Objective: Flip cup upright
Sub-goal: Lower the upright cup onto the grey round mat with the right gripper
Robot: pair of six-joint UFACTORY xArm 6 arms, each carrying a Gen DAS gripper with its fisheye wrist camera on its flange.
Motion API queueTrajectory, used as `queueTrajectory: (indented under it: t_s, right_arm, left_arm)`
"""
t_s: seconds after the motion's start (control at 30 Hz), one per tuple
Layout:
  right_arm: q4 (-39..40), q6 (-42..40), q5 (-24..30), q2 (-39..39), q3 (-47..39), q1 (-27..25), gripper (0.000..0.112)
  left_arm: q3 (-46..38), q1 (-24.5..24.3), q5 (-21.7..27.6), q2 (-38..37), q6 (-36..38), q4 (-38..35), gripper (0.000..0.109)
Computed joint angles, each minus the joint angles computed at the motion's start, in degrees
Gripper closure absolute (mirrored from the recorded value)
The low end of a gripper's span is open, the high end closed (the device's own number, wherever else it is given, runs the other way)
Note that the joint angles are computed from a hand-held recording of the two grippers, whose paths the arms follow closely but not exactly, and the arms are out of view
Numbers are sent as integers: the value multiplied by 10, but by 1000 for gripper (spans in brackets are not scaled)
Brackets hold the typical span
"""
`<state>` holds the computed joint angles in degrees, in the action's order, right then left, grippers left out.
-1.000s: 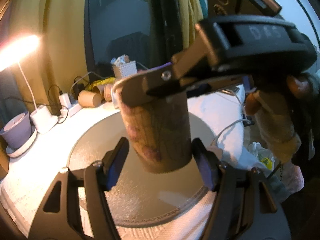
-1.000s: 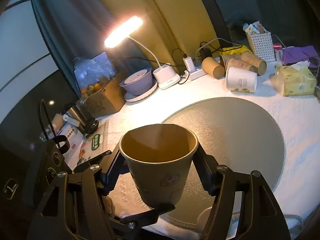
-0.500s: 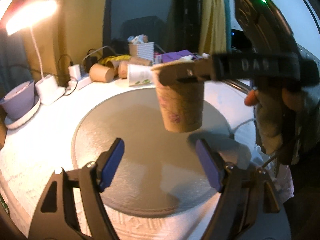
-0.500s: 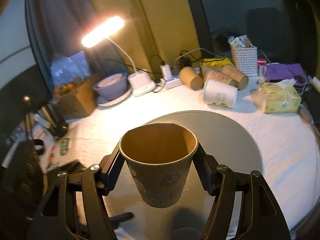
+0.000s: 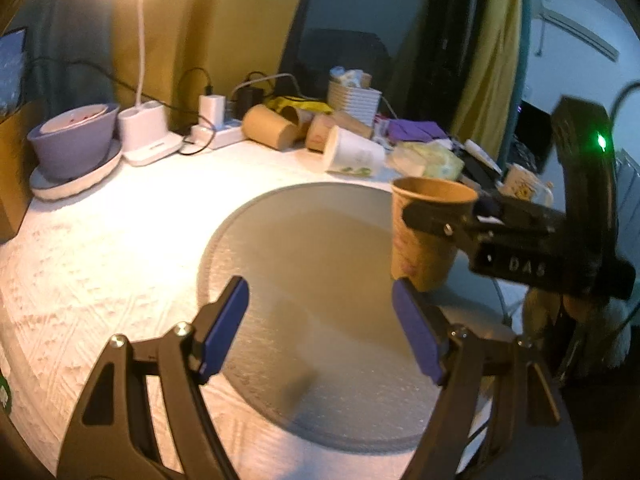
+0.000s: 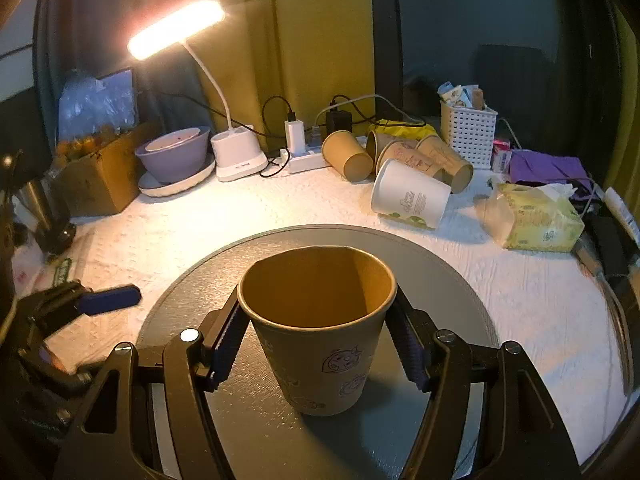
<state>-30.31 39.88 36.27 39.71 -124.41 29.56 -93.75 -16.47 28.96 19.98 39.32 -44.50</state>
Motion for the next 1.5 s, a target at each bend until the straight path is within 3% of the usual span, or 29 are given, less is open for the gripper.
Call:
queueTrajectory:
  t_s: [0.37, 0.7, 1.2, 1.5]
  right_arm:
    - [-54, 22, 20, 6, -10, 10, 42]
    - [-93, 63, 12, -30, 52, 15, 41]
    - [-86, 99, -2, -84, 138, 19, 36]
    - [-106, 134, -1, -129, 195, 25, 36]
  left_arm:
    - [-14, 4, -2, 12, -18, 9, 30]
    - [-11, 3, -8, 9, -23, 13, 29]
    - [24, -9, -33, -16, -42, 41, 29]
    - [62, -23, -70, -48, -44, 56, 29]
